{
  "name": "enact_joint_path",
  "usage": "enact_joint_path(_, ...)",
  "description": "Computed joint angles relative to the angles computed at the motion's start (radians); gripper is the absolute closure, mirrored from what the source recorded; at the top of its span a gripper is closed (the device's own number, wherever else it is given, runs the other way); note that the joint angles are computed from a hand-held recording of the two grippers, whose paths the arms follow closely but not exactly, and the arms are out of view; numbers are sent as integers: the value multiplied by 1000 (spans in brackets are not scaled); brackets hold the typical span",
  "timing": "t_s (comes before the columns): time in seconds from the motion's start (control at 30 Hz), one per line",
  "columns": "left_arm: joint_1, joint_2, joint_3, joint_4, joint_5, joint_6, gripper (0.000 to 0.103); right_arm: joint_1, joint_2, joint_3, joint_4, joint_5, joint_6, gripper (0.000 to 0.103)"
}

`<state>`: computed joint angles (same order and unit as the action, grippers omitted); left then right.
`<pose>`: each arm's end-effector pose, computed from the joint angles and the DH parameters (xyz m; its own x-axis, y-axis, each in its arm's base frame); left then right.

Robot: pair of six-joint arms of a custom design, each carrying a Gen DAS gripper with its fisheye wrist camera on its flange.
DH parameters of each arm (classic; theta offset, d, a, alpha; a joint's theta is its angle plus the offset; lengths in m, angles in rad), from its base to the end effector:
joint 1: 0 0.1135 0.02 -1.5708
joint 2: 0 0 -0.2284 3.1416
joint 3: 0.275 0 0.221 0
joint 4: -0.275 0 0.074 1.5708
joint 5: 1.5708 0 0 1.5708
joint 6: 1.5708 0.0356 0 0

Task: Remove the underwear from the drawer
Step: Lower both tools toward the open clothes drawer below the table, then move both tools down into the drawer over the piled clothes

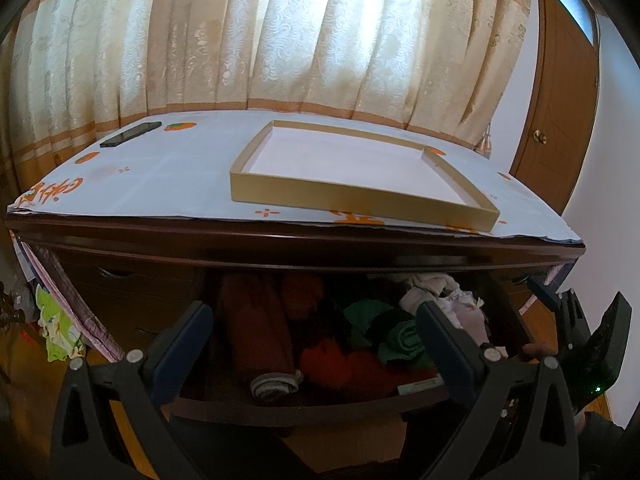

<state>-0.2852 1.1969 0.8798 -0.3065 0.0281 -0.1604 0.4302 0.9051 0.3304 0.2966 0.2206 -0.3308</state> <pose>0.2361 -0.0703 0.2528 -0.6016 0.0100 -0.7987 0.2097 0.9668 -0.1458 0.1802 0.0741 0.1980 -0.1659 -0.4248 -0.8899 -0.2850 0.8846 -0.3691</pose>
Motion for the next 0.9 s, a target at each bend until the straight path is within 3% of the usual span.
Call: enact_joint_path(0.9, 46, -20, -19, -4, 36, 14, 0, 0, -152, 44, -265, -1, 49, 1)
